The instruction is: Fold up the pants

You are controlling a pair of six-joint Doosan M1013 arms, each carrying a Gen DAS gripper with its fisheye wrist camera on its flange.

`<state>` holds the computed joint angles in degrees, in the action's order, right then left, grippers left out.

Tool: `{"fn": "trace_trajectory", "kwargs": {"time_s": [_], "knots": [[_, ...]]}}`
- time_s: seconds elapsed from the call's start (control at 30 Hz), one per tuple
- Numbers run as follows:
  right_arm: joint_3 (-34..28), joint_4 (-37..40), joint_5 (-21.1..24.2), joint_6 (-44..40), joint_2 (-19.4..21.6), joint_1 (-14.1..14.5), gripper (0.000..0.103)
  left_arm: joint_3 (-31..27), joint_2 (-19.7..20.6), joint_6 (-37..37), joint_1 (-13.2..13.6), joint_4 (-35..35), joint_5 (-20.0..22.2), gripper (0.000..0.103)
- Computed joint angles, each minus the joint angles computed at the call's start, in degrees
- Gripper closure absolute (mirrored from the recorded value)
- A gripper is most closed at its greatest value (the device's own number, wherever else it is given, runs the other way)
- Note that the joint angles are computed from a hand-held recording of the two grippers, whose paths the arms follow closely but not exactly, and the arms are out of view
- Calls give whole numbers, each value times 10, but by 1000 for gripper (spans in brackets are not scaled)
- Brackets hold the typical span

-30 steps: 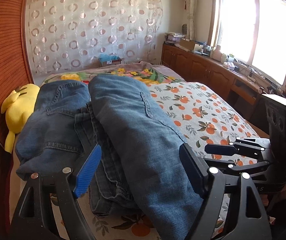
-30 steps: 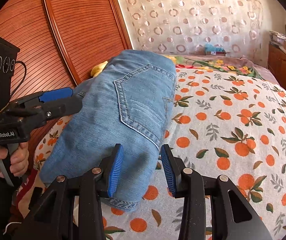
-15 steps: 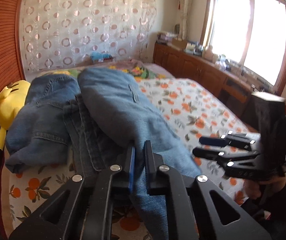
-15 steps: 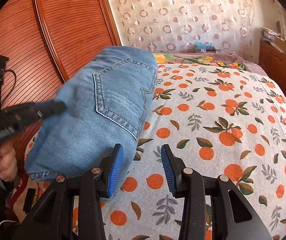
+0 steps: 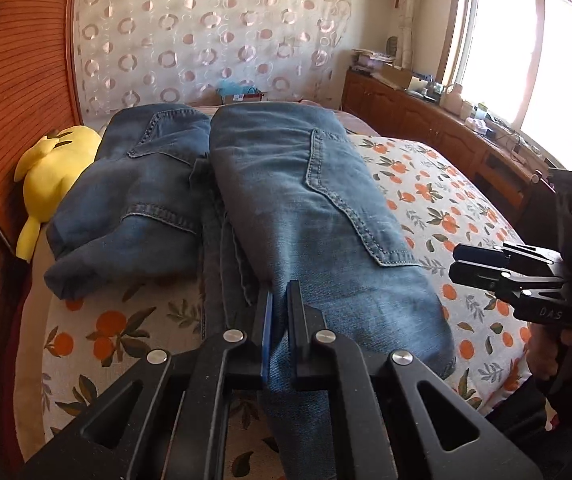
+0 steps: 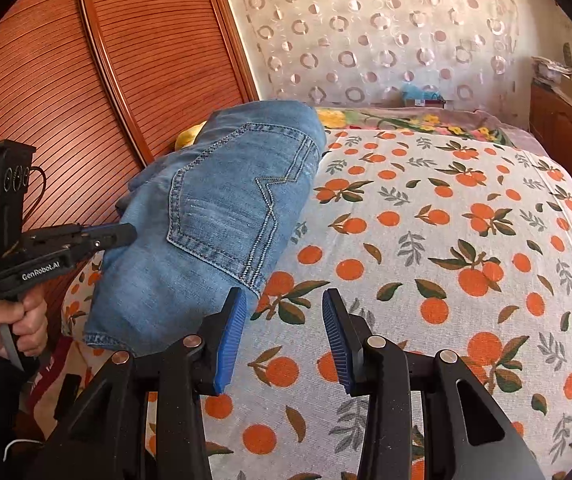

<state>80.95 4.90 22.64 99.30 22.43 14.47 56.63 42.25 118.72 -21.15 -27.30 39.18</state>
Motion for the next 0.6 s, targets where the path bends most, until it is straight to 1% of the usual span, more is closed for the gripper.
{"fn": "trace_trajectory", "kwargs": {"time_s": [0.13, 0.27, 0.33, 0.4, 0.53, 0.57, 0.6], "knots": [[-13, 1, 6, -4, 8, 5, 62, -7, 7, -11, -4, 17, 0, 96], [-24, 15, 7, -26, 16, 8, 62, -8, 11, -16, -3, 21, 4, 96], [-30, 27, 11, -39, 21, 9, 62, -5, 8, -13, -2, 15, 1, 95], [-38, 31, 21, -48, 28, 11, 62, -3, 4, -19, -3, 22, -3, 91], [-45, 33, 28, -57, 38, 15, 62, 4, -7, -30, -5, 37, -19, 91], [-47, 31, 30, -54, 40, 16, 62, 6, -9, -30, -5, 37, -25, 89], [-48, 31, 31, -54, 41, 16, 62, 9, -13, -26, -5, 32, -31, 82]]}}
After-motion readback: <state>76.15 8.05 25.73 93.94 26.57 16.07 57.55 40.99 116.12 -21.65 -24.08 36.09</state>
